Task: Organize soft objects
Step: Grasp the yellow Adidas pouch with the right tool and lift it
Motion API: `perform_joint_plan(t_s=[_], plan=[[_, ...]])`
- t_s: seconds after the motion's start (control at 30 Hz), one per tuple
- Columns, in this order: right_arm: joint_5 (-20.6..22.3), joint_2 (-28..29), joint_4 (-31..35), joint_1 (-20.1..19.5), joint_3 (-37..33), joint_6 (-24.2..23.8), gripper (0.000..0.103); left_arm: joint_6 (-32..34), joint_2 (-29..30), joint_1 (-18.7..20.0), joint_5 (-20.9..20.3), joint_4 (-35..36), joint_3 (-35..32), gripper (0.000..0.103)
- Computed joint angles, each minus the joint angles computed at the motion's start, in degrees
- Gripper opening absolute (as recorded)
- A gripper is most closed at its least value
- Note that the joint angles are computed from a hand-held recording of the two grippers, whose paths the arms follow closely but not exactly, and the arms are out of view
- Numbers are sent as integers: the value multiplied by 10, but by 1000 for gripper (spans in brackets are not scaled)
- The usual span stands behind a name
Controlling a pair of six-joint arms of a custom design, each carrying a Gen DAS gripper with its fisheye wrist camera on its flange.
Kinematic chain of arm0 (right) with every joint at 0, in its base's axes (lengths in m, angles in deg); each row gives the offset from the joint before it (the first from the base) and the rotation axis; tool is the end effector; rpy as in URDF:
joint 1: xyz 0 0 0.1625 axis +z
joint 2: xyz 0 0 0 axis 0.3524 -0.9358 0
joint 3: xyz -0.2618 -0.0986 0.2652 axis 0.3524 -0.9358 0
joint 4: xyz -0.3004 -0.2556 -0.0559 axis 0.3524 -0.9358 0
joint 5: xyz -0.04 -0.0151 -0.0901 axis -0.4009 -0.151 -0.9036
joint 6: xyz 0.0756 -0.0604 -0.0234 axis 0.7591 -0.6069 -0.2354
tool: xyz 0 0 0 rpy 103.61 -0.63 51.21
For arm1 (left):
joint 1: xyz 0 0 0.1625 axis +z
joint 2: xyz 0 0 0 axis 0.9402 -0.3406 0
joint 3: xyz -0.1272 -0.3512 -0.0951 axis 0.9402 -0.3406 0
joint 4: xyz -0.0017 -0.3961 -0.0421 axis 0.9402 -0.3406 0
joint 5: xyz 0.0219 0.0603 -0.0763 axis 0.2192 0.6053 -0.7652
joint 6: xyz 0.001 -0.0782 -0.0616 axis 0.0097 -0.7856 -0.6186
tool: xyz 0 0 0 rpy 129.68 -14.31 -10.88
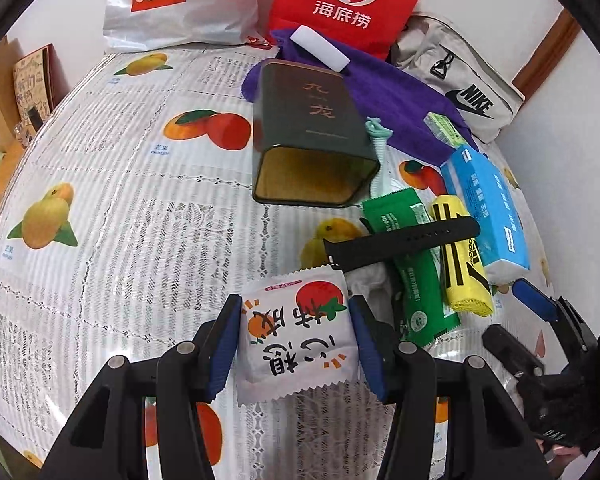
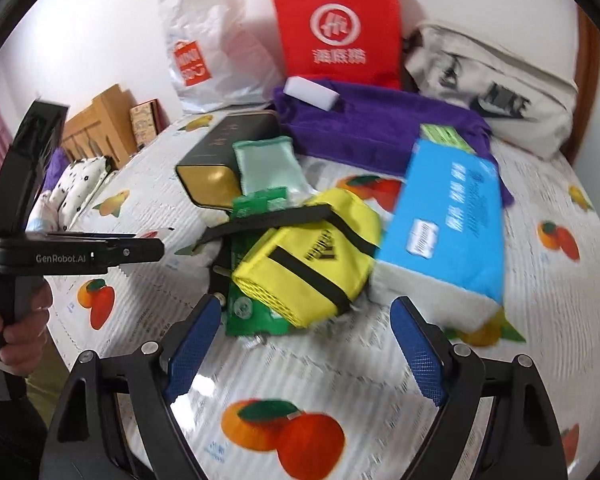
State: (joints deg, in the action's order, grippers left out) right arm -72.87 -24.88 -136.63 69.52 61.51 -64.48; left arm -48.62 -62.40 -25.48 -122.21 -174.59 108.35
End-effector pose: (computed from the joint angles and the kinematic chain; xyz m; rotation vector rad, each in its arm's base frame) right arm 0.1071 -0.5431 0.2342 0.8267 -2.4579 0.6384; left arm -0.2758 -0.5524 0.0753 0.0565 2.5268 -0.6513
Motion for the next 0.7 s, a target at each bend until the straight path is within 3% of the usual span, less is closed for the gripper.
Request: perform_joint_plan(t_s=[0.33,0.5,0.63,0.7], plan=[[-51,82,-174,26,16,-134,84,11,-6,8,-11,-20,10,52],[-85,128,-254,33,9,-184,53,13,-4,14,-20,-19,9,52],[-68,120,-262,29,16,-189,47,14,-6,14,-23,-22,11,52],[-60,110,-257,29,23,-188,38,16,-6,14,-24,-24,12,52]])
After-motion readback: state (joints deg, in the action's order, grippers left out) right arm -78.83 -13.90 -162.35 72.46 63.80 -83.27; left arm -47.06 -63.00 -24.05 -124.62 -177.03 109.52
